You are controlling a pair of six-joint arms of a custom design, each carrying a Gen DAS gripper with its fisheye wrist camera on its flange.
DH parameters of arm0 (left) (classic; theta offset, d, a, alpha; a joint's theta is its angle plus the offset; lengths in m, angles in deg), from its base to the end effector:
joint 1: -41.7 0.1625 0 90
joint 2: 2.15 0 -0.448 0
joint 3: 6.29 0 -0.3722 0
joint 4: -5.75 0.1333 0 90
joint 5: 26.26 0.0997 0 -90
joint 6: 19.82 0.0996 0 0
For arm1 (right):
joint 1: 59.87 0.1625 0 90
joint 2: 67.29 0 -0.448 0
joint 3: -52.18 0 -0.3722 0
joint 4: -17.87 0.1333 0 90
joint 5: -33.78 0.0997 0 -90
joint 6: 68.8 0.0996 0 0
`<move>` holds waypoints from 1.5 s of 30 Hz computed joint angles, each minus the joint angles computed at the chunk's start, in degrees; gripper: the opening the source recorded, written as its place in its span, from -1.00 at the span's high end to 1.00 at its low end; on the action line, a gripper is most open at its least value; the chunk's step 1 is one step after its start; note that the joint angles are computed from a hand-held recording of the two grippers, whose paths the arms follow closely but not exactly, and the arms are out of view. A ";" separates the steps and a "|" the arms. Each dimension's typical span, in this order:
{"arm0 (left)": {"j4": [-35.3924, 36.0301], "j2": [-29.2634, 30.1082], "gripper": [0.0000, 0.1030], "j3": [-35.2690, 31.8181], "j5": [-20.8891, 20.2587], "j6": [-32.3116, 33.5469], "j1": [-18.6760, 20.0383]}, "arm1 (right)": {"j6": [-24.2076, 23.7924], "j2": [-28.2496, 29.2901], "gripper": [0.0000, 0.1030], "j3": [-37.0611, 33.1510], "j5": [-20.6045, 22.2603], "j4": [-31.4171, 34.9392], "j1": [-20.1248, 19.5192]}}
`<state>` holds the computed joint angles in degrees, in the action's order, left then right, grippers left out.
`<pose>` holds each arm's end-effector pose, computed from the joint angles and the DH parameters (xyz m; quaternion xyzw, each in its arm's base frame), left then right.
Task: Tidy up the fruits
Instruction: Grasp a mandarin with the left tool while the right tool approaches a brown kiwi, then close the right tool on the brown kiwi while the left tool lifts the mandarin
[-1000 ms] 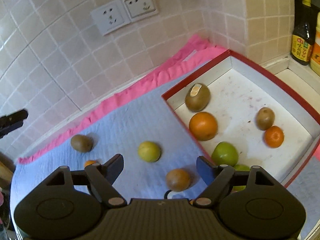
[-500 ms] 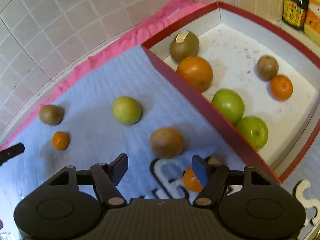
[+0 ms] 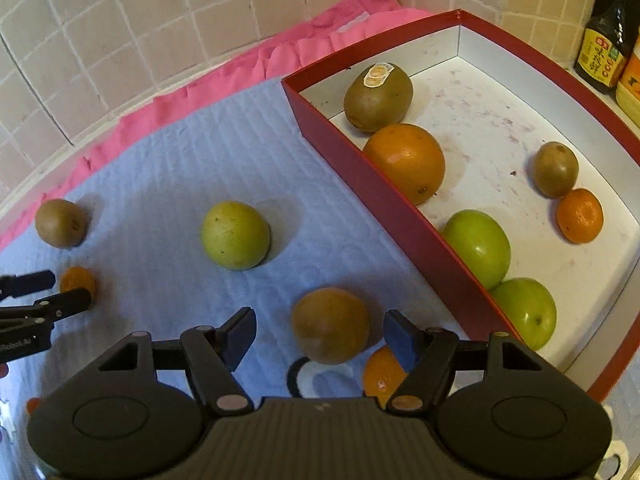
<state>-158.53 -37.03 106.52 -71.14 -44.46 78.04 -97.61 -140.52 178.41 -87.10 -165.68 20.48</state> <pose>-0.3145 -0.4844 -0.0218 0.2431 0.8905 -0.2193 0.3159 -0.0002 -0.4915 0.2941 0.0595 -0.9069 0.2331 0.3458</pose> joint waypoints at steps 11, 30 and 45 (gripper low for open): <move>-0.70 0.95 0.07 -0.39 -0.17 -1.19 0.80 | 0.11 0.93 -0.28 -1.70 -0.24 2.07 -0.30; 3.68 0.21 0.11 -1.17 4.02 -8.40 -2.88 | -0.15 -4.63 0.17 0.00 5.36 8.33 -0.51; -10.59 7.12 0.11 -15.83 9.35 14.75 -9.33 | -3.38 -18.64 0.17 -1.80 11.98 6.82 -0.10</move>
<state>-169.12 -29.91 90.69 -61.79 -29.71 68.71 -100.99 -159.16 176.62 -75.12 -158.86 20.38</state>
